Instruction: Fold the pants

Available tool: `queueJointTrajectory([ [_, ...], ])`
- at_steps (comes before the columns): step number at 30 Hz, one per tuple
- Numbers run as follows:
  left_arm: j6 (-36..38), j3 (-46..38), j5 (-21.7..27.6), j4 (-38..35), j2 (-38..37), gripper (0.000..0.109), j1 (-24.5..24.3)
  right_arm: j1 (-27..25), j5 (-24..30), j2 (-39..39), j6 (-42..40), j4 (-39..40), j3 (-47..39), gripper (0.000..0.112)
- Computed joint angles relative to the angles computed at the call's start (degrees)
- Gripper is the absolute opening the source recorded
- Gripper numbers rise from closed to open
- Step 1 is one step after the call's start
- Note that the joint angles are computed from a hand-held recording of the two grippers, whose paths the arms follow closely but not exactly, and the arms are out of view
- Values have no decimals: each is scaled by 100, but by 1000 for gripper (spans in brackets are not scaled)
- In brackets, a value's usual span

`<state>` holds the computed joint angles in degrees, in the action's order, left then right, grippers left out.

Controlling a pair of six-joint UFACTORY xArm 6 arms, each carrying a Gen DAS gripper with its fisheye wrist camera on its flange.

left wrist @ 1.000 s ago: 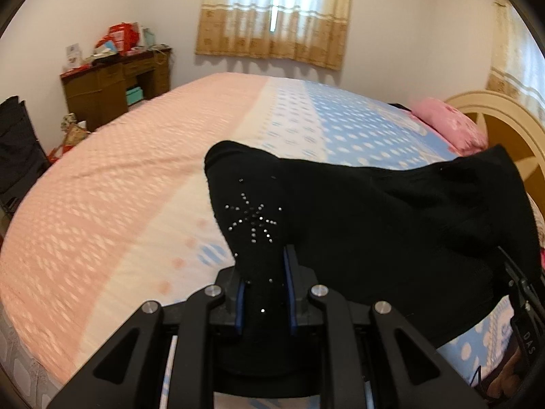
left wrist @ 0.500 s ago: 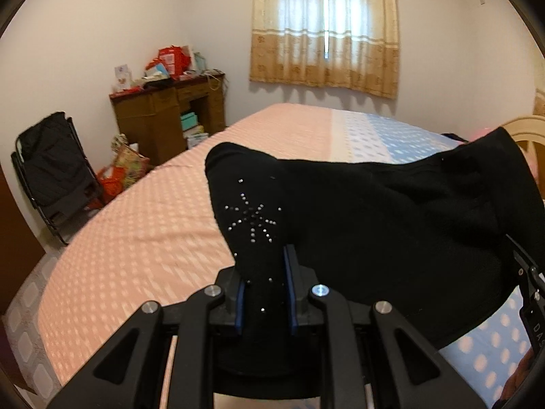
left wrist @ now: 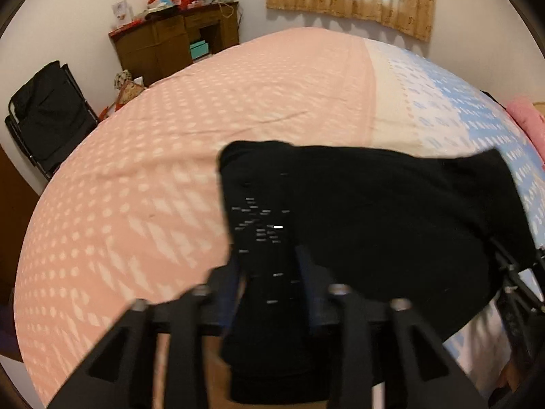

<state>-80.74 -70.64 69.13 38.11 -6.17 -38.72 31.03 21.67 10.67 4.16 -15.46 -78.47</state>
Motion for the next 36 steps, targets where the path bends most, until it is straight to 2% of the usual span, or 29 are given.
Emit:
queueJointTrajectory([
  [2, -95, 43, 385, 35, -157, 83, -76, -17, 169, 56, -177, 259, -137, 33],
  [3, -153, 239, 431, 9, -389, 89, -107, -29, 252, 70, -302, 367, -178, 34],
  [5, -199, 527, 508, -83, -748, 94, -110, -49, 237, 56, -431, 470, -159, 40],
  [6, -271, 587, 605, -83, -846, 97, -135, -67, 266, 79, -449, 543, -200, 47],
  [7, -434, 649, 824, -58, -976, 97, -204, -98, 300, 81, -393, 567, -221, 57],
  [8, -552, 602, 1165, -37, -1002, 95, -269, -100, 337, 121, -285, 544, -281, 62],
  [9, -671, 512, 1652, -19, -986, 95, -364, -117, 355, 96, -313, 759, -252, 64],
  [11, -827, 446, 1965, 16, -995, 95, -472, -175, 420, 63, -882, 1655, -274, 65],
  [13, -1024, 526, 1945, 79, -1123, 94, -580, -215, 387, -140, -1040, 2074, -135, 65],
  [14, -1058, 541, 1894, 149, -1161, 93, -630, -243, 133, -390, -947, 2124, 136, 65],
  [17, -1065, 376, 1623, 496, -1039, 93, -729, -246, -547, -928, -657, 2077, 736, 65],
  [19, -914, 128, 1307, 603, -753, 93, -689, -230, -714, -1151, -410, 1914, 926, 62],
  [20, -815, 30, 1197, 601, -631, 93, -649, -205, -658, -1226, -272, 1778, 961, 55],
  [21, -743, -130, 1127, 541, -406, 93, -642, -177, -575, -1223, -349, 1883, 929, 35],
  [22, -736, -230, 1129, 461, -266, 93, -675, -134, -448, -1211, -622, 2227, 895, 26],
  [24, -694, -311, 976, 162, -46, 93, -590, -75, -166, -1120, -1062, 2779, 811, 26],
  [27, -567, -334, 911, -128, 99, 93, -520, -75, -43, -1002, -760, 2427, 821, 26],
  [30, -756, 34, 806, -130, -241, 95, -615, -236, 473, -693, -731, 2683, 572, 26],
  [32, -911, 285, 807, -110, -592, 94, -704, -266, 254, -735, -1172, 3322, 754, 28],
  [36, -1240, 690, 1531, 155, -1231, 93, -1127, -293, 168, -750, -1077, 3344, 847, 40],
])
